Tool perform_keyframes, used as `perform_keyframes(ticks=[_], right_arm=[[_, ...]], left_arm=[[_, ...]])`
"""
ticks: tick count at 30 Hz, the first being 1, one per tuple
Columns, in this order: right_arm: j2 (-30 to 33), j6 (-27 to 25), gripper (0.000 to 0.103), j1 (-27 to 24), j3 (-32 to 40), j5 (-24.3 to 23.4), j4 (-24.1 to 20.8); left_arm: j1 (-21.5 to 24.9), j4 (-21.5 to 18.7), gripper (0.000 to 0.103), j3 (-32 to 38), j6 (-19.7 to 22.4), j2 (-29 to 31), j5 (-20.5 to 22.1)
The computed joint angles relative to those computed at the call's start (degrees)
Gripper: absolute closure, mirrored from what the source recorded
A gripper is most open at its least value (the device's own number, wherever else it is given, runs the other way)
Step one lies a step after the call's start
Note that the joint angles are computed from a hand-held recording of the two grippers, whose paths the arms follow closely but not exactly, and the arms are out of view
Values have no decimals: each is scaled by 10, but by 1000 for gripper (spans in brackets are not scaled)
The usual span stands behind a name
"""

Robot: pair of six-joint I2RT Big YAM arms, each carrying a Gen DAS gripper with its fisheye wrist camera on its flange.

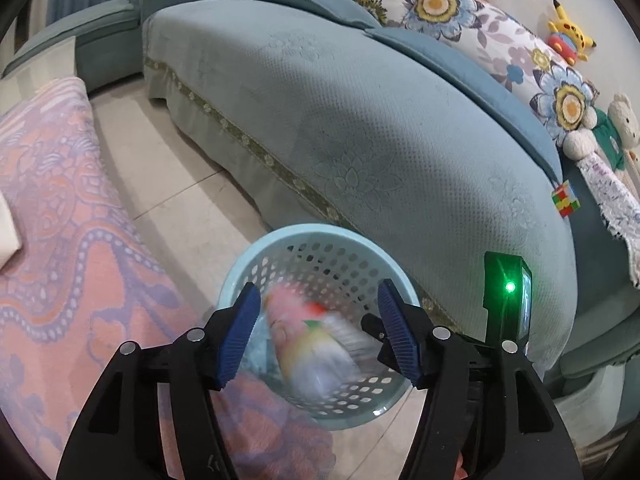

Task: Collect trash
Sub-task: 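Carry the pink bottle and white carton to the basket and release both, then move both open tools back over the table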

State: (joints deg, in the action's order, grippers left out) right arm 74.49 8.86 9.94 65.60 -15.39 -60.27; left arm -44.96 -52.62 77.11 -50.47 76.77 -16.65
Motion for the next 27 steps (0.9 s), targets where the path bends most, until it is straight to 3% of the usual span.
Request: perform_keyframes(ticks=[7, 13, 17, 20, 22, 27], right_arm=[[-39, -14, 42, 6, 15, -6, -9], [-85, -13, 42, 41, 41, -7, -4], [-122, -13, 42, 100, 65, 11, -1], [-141, -8, 42, 152, 83, 29, 3], [-150, -6, 42, 185, 91, 42, 9], [-157, -6, 42, 289, 107, 116, 29]], left_arm=[[-19, 7, 35, -19, -15, -52, -30], [-59, -43, 33, -17, -45, -112, -97], [-98, -88, 28, -9, -77, -156, -165], [-131, -142, 28, 2, -104, -183, -224], [-159, -201, 27, 13, -135, -199, -276], [-219, -356, 23, 23, -258, -234, -371]])
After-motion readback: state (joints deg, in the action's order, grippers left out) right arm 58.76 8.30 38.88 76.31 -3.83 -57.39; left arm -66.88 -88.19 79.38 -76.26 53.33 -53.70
